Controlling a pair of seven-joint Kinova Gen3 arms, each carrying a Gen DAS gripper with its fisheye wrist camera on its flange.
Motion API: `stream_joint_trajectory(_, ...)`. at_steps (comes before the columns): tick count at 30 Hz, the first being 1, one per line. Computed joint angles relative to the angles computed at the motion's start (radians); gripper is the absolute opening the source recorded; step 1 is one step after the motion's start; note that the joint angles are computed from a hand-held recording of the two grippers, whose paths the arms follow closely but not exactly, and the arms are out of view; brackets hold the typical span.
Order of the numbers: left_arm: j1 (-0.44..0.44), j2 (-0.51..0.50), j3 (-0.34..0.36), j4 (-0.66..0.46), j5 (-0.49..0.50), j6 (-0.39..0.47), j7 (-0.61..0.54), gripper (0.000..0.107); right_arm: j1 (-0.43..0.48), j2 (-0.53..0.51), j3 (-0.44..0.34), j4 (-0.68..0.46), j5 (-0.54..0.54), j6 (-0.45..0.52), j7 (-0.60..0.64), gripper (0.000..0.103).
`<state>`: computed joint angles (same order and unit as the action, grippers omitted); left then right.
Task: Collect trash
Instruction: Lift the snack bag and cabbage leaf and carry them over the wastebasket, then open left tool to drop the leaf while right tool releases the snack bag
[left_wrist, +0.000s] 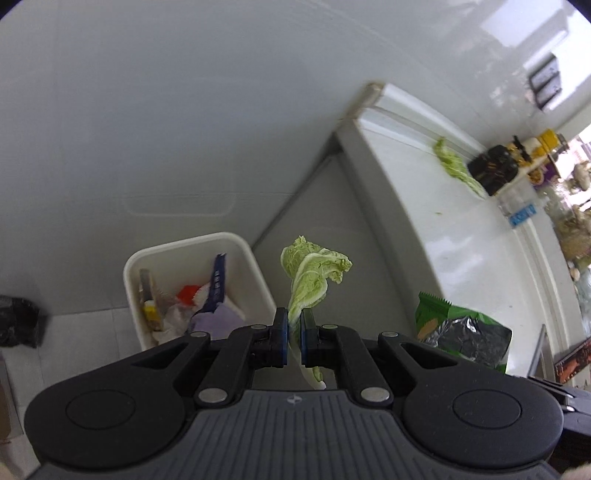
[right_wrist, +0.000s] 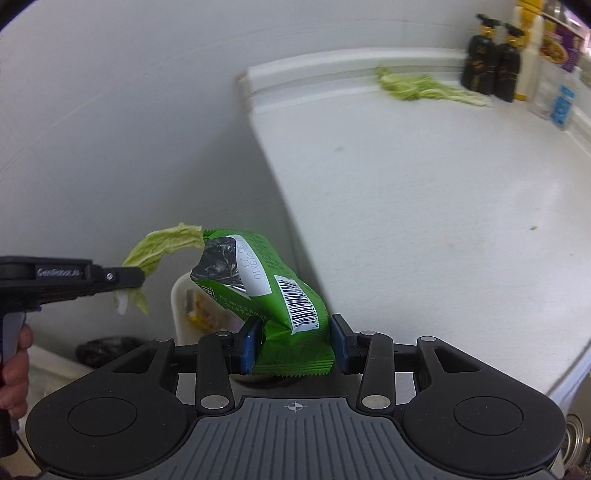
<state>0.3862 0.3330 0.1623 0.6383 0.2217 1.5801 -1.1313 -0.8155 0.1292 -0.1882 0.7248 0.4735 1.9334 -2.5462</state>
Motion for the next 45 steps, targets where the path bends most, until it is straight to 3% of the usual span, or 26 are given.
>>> stream_joint_trajectory(10, -0.048, -0.048, -0.017, 0.197, -0.020, -0.066, 0.000, 0.006, 0.076, 0.075, 0.036, 0.006, -0.174, -0.093, 0.042, 0.039)
stream_joint_trajectory(18, -0.026, 0.014, -0.025, 0.255, -0.077, -0.126, 0.016, 0.006, 0.134, 0.162, 0.075, -0.003, -0.282, -0.137, 0.066, 0.039)
stream_joint_trajectory(24, -0.004, 0.062, -0.024, 0.274, -0.108, -0.188, 0.002, 0.007, 0.158, 0.236, 0.097, -0.034, -0.322, -0.117, 0.115, 0.039)
stream_joint_trajectory(25, -0.001, 0.067, -0.025, 0.279, -0.112, -0.198, -0.003, 0.010, 0.157, 0.248, 0.101, -0.040, -0.324, -0.114, 0.121, 0.039)
stream_joint_trajectory(27, 0.006, 0.066, -0.027, 0.301, -0.123, -0.225, -0.010, 0.026, 0.162, 0.266, 0.108, -0.046, -0.330, -0.116, 0.136, 0.039)
stream_joint_trajectory(36, 0.013, 0.085, -0.039, 0.291, -0.148, -0.187, 0.007, 0.053, 0.175, 0.339, 0.128, -0.086, -0.356, -0.100, 0.179, 0.040)
stream_joint_trajectory(45, -0.012, 0.052, -0.045, 0.340, -0.149, -0.174, 0.027, 0.056, 0.217, 0.416, 0.132, -0.136, -0.424, -0.120, 0.198, 0.040)
